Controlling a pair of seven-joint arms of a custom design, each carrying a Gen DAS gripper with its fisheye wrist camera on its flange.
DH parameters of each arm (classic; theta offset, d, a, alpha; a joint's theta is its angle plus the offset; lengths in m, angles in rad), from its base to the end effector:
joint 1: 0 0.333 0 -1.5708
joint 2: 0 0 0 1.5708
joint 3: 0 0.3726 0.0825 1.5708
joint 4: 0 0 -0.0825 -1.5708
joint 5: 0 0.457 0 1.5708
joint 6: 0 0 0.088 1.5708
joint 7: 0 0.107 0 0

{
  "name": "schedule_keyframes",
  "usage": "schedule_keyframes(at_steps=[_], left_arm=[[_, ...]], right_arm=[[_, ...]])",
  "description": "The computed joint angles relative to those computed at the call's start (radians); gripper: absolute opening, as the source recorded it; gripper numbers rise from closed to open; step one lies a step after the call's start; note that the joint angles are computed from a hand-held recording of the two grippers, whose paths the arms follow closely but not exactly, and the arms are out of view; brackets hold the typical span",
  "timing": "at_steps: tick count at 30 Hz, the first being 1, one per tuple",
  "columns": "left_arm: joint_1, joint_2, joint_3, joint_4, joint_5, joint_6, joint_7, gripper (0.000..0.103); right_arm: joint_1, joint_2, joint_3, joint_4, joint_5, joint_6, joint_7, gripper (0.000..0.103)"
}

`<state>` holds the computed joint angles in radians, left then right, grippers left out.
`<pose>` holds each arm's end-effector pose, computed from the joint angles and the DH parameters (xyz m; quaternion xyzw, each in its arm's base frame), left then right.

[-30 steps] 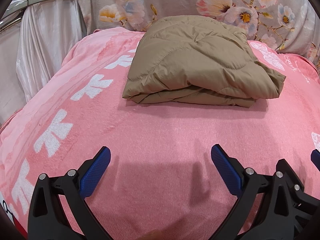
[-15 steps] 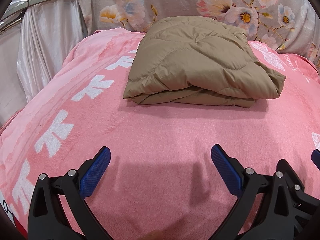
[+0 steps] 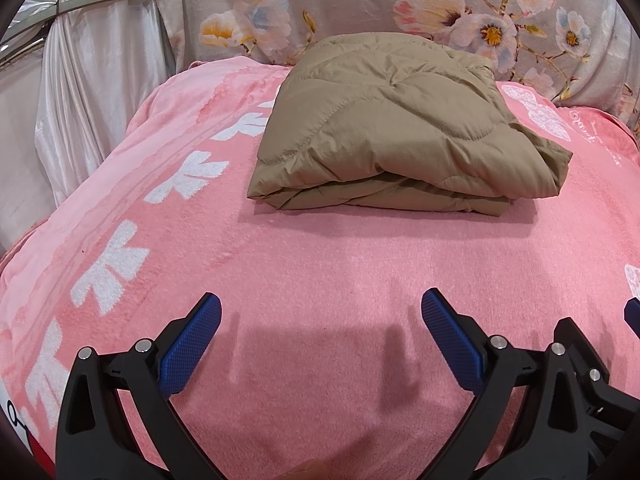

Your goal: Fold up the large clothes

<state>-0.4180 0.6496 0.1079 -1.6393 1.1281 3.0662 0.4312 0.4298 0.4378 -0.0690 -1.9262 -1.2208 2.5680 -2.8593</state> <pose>0.7313 -0.3254 0.2900 -0.5361 0.7409 -0.2921 0.2801 0.6603 0.2682 0.2737 -0.4823 0.7900 -0.3265 0.1915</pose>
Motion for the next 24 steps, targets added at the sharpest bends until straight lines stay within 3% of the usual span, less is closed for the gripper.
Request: schedule_keyframes(at_steps=[24], left_arm=[[-0.003, 0.0, 0.004, 0.0, 0.006, 0.003, -0.006, 0.094]], right_arm=[[0.0, -0.001, 0.0, 0.0, -0.003, -0.003, 0.001, 0.087]])
